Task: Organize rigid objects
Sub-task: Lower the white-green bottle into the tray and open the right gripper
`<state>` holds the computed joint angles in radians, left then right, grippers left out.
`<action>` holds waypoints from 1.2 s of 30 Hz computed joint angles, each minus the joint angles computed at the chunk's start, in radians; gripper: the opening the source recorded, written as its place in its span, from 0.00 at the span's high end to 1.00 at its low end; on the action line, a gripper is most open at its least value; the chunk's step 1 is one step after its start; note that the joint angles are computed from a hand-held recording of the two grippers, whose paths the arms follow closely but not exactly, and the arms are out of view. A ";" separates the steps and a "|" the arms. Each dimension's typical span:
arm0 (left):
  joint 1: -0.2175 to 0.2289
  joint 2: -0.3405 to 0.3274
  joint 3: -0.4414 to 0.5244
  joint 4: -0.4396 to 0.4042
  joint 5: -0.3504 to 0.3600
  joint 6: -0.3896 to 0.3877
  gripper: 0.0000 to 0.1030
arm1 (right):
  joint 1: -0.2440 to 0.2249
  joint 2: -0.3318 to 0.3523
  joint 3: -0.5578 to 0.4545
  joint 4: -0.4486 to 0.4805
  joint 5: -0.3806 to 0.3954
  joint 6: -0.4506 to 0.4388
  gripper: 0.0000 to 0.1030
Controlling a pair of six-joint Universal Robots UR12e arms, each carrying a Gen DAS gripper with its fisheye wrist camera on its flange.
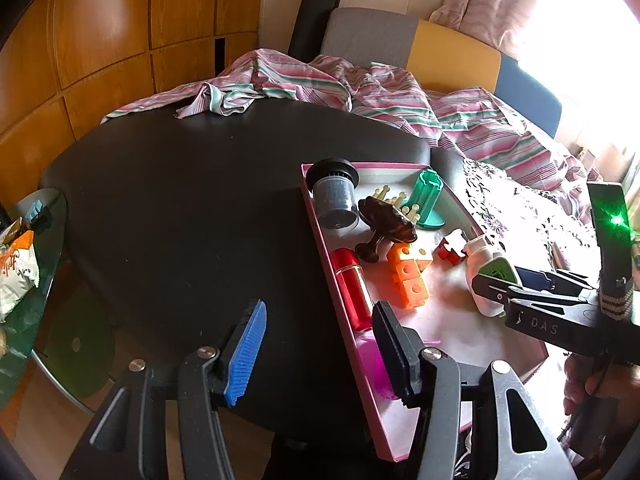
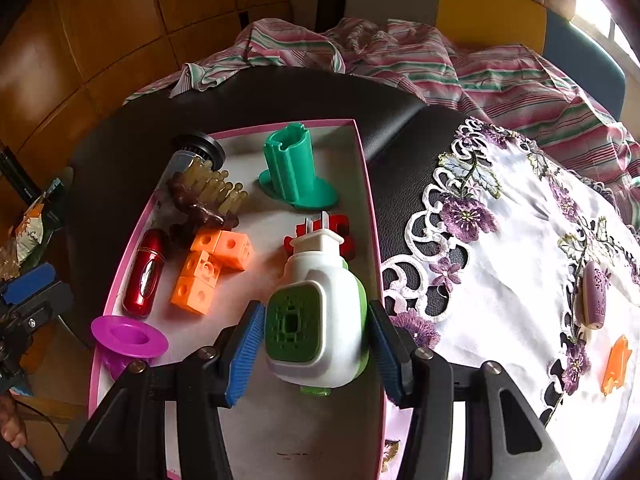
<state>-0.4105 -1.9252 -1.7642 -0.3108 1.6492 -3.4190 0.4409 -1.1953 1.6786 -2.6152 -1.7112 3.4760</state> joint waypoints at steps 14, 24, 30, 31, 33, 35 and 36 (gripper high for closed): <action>-0.004 0.008 -0.006 0.008 0.005 0.016 0.45 | 0.004 -0.011 0.014 -0.019 -0.010 0.004 0.50; -0.009 0.011 -0.009 0.013 0.009 0.022 0.43 | 0.003 -0.024 0.023 -0.029 -0.012 0.019 0.49; -0.012 0.011 -0.009 0.015 0.008 0.032 0.43 | 0.007 -0.027 0.028 -0.034 -0.040 0.013 0.49; -0.013 0.011 -0.009 0.015 0.008 0.034 0.43 | 0.006 -0.028 0.030 -0.035 -0.037 0.015 0.49; -0.014 0.011 -0.008 0.013 0.008 0.035 0.43 | 0.004 -0.034 0.036 -0.044 -0.034 0.020 0.49; -0.015 0.012 -0.008 0.011 0.008 0.040 0.43 | 0.000 -0.040 0.043 -0.051 -0.025 0.027 0.49; -0.016 0.012 -0.008 0.011 0.008 0.042 0.43 | -0.002 -0.042 0.046 -0.054 -0.024 0.030 0.49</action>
